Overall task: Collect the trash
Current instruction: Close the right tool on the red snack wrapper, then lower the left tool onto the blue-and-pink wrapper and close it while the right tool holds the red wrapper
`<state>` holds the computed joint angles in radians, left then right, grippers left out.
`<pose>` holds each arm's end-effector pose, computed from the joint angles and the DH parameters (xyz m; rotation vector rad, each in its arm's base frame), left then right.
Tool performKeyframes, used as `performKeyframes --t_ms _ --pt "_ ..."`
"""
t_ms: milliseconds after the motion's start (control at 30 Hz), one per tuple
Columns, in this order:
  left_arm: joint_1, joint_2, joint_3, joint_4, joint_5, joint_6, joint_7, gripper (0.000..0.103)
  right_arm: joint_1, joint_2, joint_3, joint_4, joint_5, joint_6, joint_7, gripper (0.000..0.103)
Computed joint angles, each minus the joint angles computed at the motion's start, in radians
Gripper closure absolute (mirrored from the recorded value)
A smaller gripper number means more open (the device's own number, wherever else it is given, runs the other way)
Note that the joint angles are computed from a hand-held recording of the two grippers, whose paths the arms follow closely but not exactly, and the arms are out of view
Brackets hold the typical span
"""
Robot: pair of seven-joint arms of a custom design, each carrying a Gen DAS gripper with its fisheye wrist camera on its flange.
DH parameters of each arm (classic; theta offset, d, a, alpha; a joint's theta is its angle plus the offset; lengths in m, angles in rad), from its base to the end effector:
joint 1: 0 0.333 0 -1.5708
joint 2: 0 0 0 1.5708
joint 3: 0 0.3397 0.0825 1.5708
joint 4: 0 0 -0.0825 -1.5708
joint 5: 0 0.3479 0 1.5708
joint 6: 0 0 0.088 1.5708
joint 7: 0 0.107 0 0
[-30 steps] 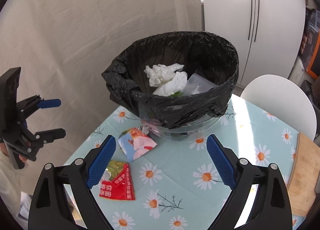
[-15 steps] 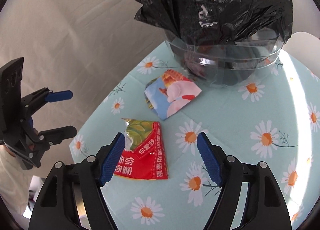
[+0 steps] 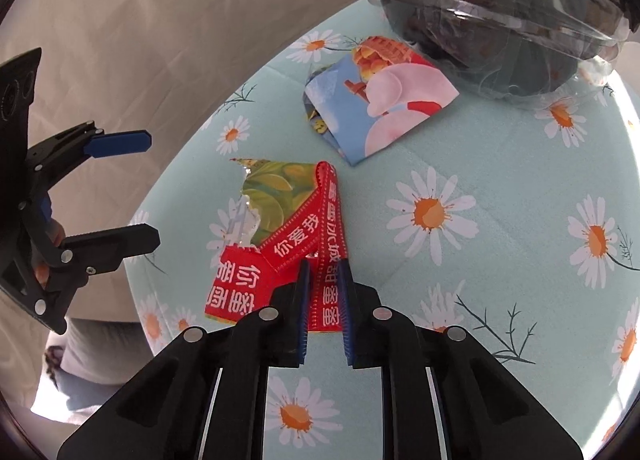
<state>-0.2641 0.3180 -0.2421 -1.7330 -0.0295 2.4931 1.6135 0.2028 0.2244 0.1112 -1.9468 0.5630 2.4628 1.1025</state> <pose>0.5824 -0.3005 0.4885 -1.4870 2.5084 -0.6420 0.5765 0.1819 0.4407 -2.1775 1.4695 0.0960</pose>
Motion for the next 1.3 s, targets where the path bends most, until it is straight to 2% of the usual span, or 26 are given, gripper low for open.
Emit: performKeyframes --t_ms 133,467,833,1033,1200,1300 --pt "0.003 0.024 0.0 0.038 -0.002 -0.026 0.016 0.006 0.005 -0.008 -0.003 -0.001 -0.012 0.019 0.031 0.1" --pt "-0.006 0.14 -0.003 0.227 -0.005 -0.096 0.057 0.006 -0.007 -0.072 -0.028 -0.051 -0.061 0.042 0.04 0.1" --pt "-0.041 0.353 -0.016 0.544 -0.007 -0.258 0.183 0.006 -0.014 -0.174 -0.076 -0.15 -0.205 0.077 0.225 0.1" --pt "-0.092 0.477 0.002 0.729 0.027 -0.336 0.237 0.006 -0.021 -0.216 -0.088 -0.193 -0.267 0.073 0.343 0.1" --pt "-0.133 0.595 0.035 0.909 0.048 -0.4 0.2 0.006 -0.019 -0.235 -0.087 -0.222 -0.337 0.058 0.452 0.1" --pt "-0.149 0.613 0.052 0.924 0.07 -0.376 0.189 0.006 -0.013 -0.251 -0.083 -0.243 -0.354 0.06 0.497 0.1"
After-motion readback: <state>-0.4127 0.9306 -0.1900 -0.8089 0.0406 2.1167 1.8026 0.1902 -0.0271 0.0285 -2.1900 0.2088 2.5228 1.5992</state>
